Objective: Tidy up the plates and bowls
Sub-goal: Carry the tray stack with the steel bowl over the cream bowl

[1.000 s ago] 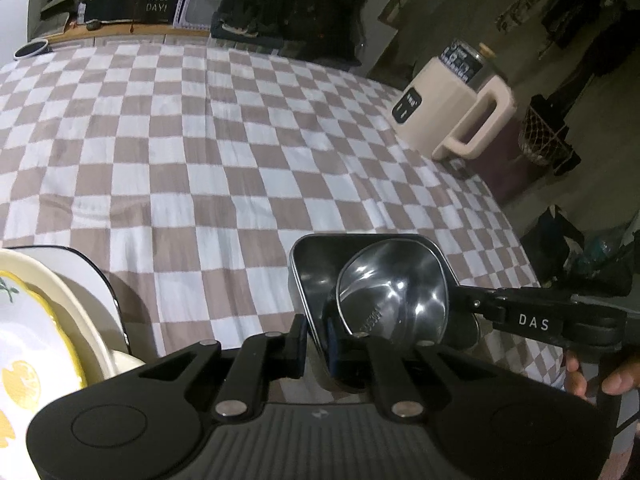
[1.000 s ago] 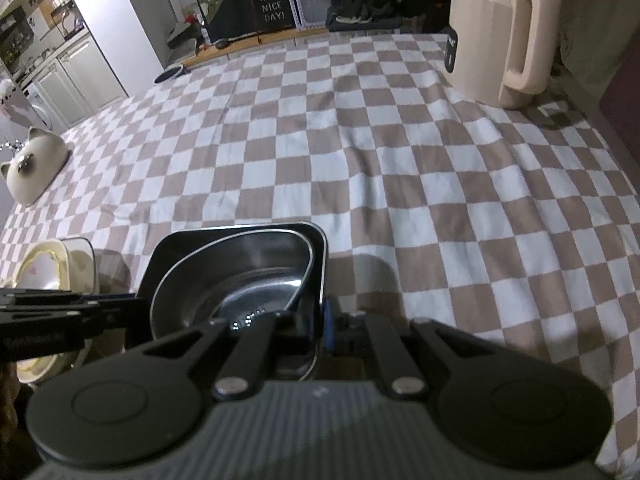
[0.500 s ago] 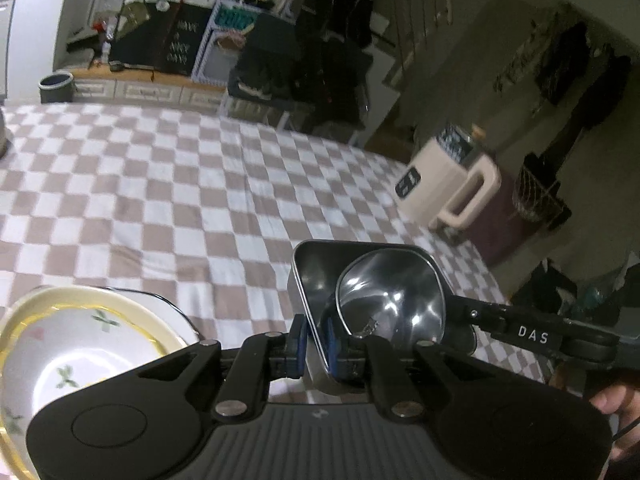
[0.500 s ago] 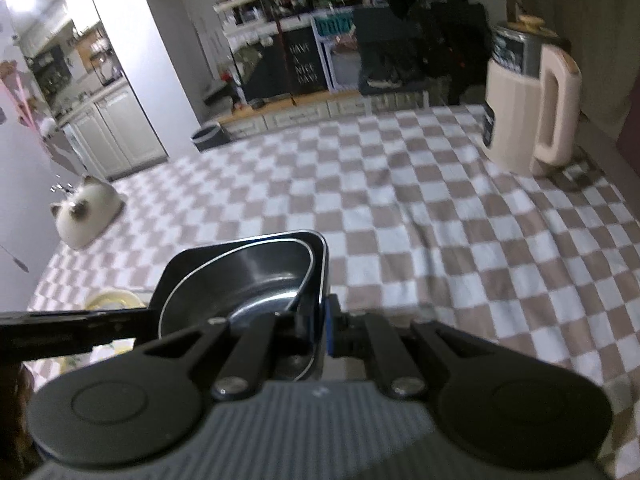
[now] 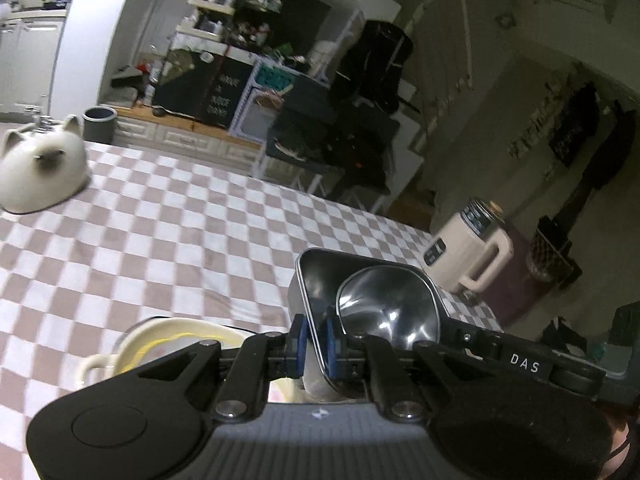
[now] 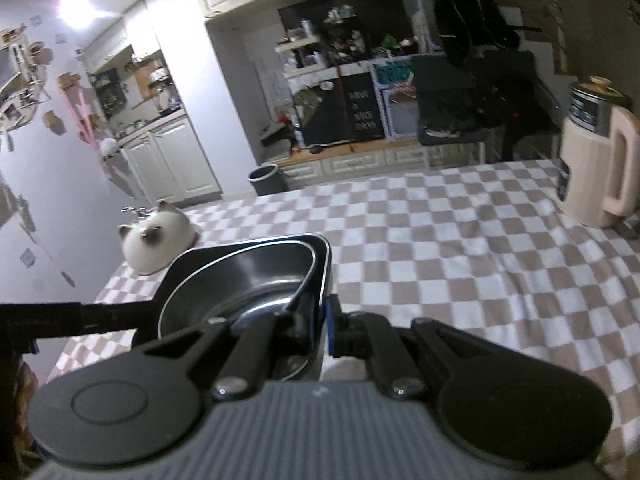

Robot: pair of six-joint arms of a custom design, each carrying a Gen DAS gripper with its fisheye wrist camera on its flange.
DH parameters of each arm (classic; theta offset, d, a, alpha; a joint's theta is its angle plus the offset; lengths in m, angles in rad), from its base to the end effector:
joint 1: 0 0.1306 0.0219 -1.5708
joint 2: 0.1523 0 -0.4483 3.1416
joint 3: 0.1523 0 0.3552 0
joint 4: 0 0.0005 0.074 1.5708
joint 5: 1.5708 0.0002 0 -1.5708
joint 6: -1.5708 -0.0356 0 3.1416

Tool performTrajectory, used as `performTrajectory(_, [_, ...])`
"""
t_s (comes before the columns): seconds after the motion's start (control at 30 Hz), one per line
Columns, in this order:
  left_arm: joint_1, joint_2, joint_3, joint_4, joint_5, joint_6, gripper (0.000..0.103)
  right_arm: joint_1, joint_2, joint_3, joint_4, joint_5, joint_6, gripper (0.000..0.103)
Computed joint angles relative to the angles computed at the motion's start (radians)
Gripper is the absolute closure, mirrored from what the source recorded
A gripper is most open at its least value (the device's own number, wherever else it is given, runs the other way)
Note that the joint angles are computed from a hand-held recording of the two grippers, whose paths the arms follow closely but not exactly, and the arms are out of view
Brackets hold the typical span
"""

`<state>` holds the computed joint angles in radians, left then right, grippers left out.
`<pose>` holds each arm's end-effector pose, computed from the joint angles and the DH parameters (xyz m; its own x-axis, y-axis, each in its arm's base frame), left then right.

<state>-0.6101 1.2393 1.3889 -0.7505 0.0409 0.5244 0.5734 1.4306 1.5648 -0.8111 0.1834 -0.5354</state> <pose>0.3132 -0.2213 0.5625 -0.7016 -0.1199 -0.7024 0.2875 0.8543 -0.4330 0.3937 0.2459 0.5580 -0.6638 0.1685 -0.7287 -0.0876 0.9501 0.2994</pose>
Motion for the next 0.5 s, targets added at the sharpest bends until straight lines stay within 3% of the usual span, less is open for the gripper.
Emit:
performTrajectory(0.3, [0.094,-0.084,-0.076,-0.006,0.001,0.007,0.093,0.068,0.058,0.03,0.055,0.038,-0.01,0.095])
performTrajectory(0.5, [0.156,-0.091,-0.105,-0.019,0.038,0.014,0.093,0.118,0.095,0.057,0.029,0.061,-0.038,0.093])
